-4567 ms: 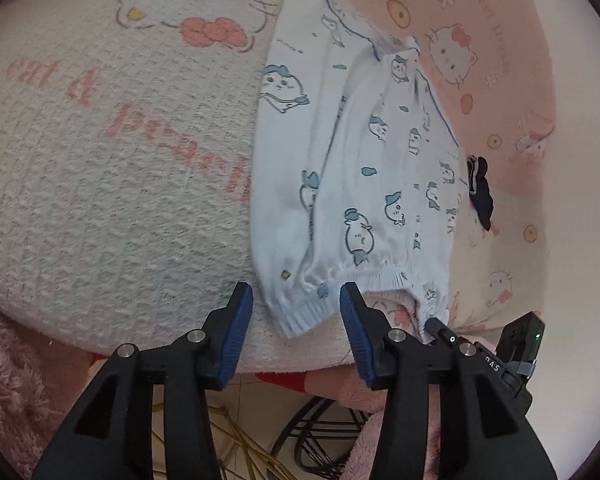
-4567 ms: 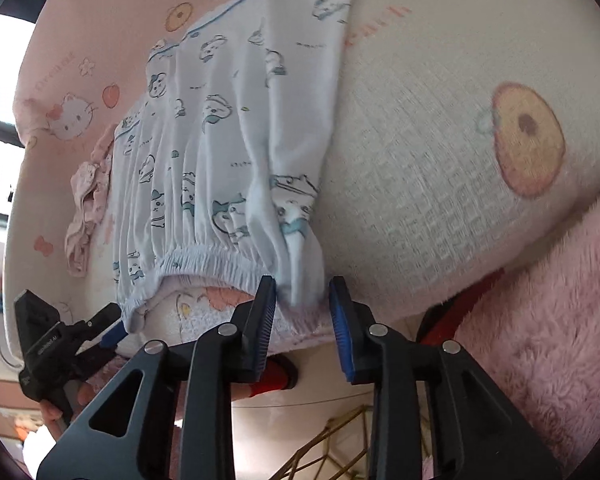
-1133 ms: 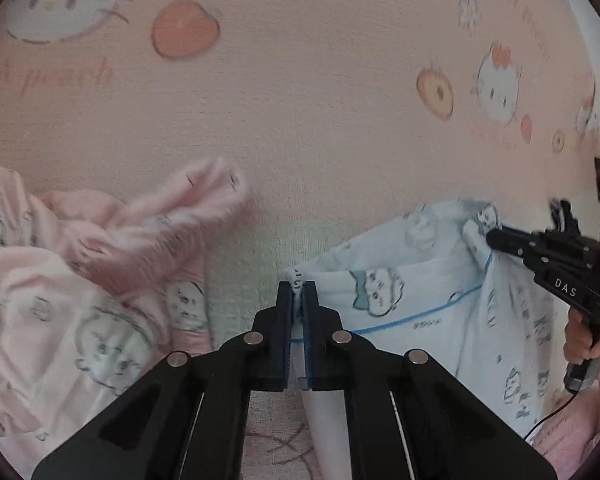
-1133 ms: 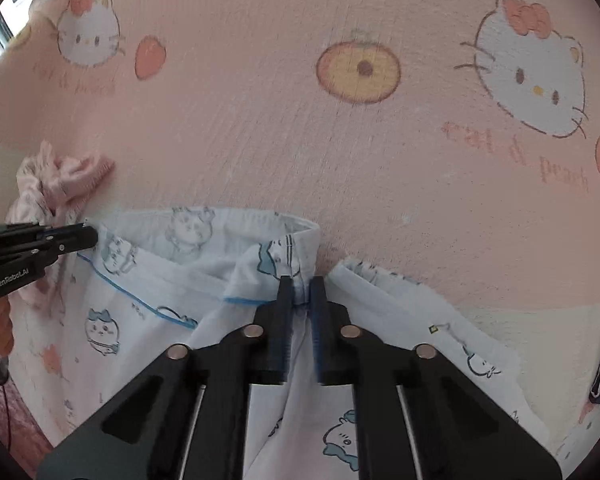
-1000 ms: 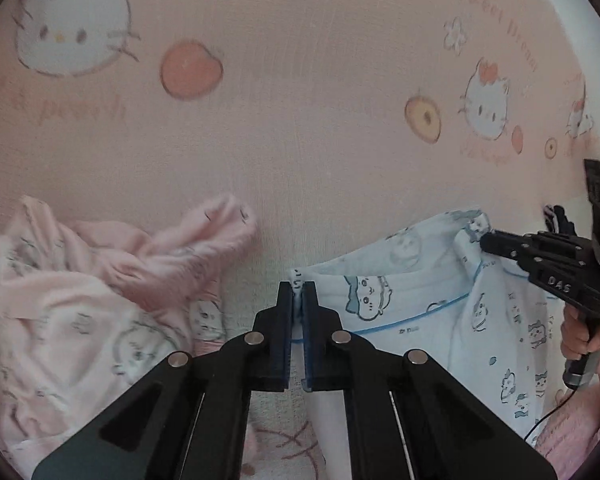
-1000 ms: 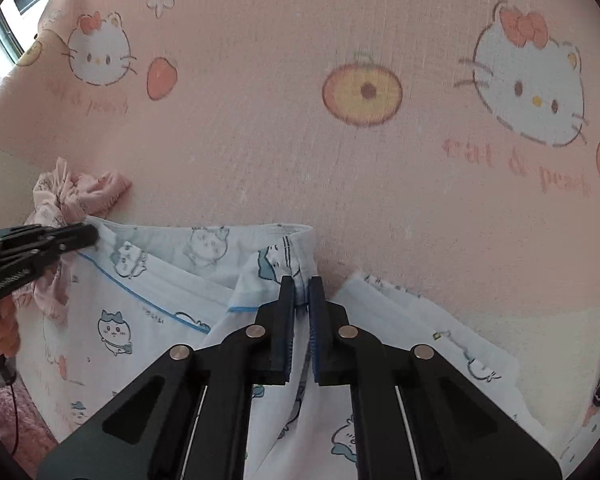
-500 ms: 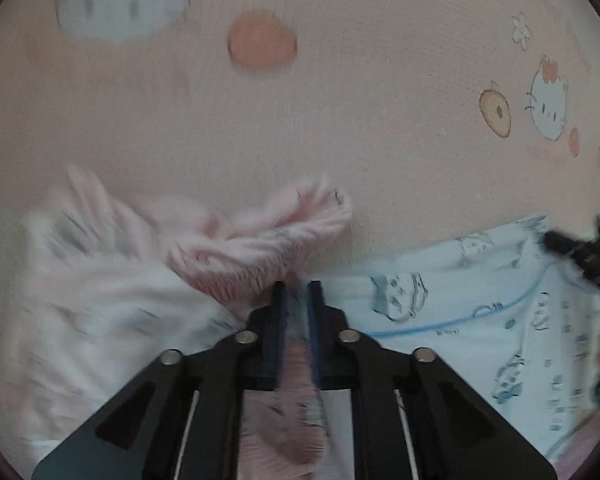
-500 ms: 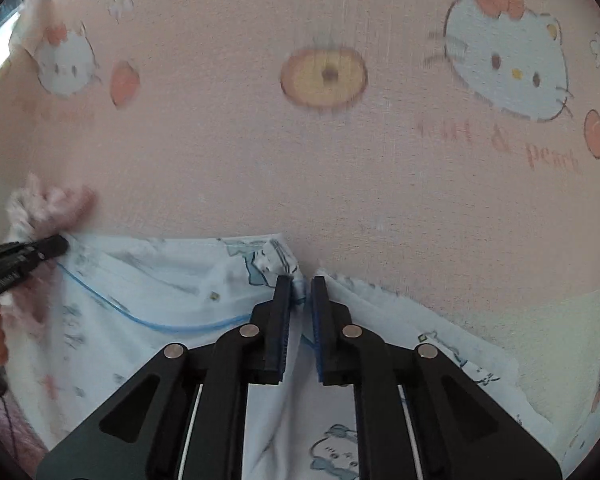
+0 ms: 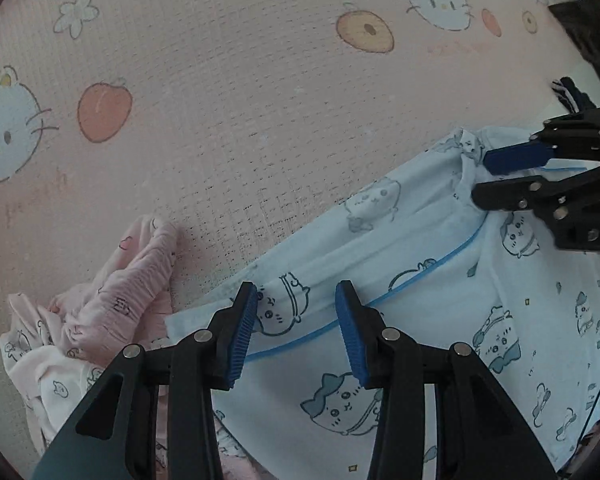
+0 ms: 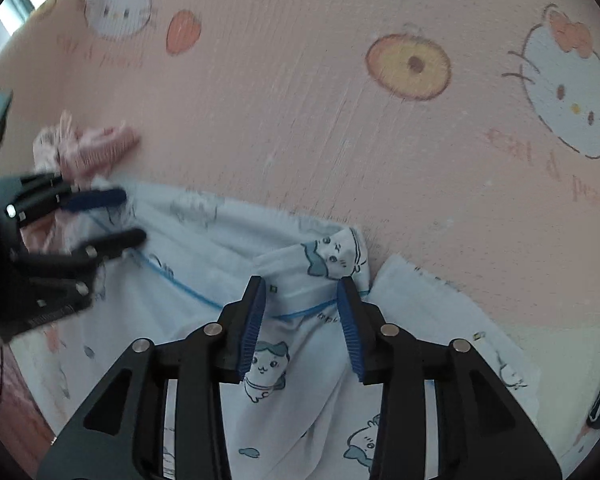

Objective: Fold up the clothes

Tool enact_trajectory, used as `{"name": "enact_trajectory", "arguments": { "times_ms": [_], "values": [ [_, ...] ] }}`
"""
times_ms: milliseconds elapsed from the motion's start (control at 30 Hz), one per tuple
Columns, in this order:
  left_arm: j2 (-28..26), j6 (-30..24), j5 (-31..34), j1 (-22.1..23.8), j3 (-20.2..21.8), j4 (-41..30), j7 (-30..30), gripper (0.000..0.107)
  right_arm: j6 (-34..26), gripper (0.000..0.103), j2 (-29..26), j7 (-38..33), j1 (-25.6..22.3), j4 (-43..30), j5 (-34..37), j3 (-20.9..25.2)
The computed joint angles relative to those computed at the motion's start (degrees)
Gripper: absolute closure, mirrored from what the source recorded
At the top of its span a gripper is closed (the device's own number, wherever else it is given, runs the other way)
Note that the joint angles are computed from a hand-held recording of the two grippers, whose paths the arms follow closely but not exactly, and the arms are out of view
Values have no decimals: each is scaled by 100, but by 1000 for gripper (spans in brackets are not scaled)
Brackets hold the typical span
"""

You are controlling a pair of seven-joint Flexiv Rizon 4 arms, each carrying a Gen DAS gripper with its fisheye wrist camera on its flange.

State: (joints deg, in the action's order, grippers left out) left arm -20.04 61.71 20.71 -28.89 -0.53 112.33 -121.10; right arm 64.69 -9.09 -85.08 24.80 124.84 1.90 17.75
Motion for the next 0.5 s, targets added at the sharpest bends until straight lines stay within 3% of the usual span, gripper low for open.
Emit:
{"name": "enact_trajectory", "arguments": {
  "times_ms": [33, 133, 233, 367, 433, 500],
  "values": [
    [-2, 41, -1, 3, -9, 14, 1, 99, 113, 84, -3, 131, 63, 87, -215, -52],
    [9, 202, -30, 3, 10, 77, -135, 104, 497, 94, 16, 352, 93, 232, -433, -97],
    [169, 677, -201, 129, 72, 358, -347, 105, 863, 96, 57, 443, 21, 290, -331, -68],
    [360, 944, 65, 70, 326, 467, -916, 105, 1254, 96, 139, 355, -124, 336, 39, 30],
    [356, 1001, 21, 125, 303, 513, -1101, 105, 1500, 96, 124, 608, -71, 385, -51, -36],
    [78, 928, -262, 266, 157, 358, -1047, 104, 1643, 96, 52, 1322, 116, 507, -634, -345]
  ]
}}
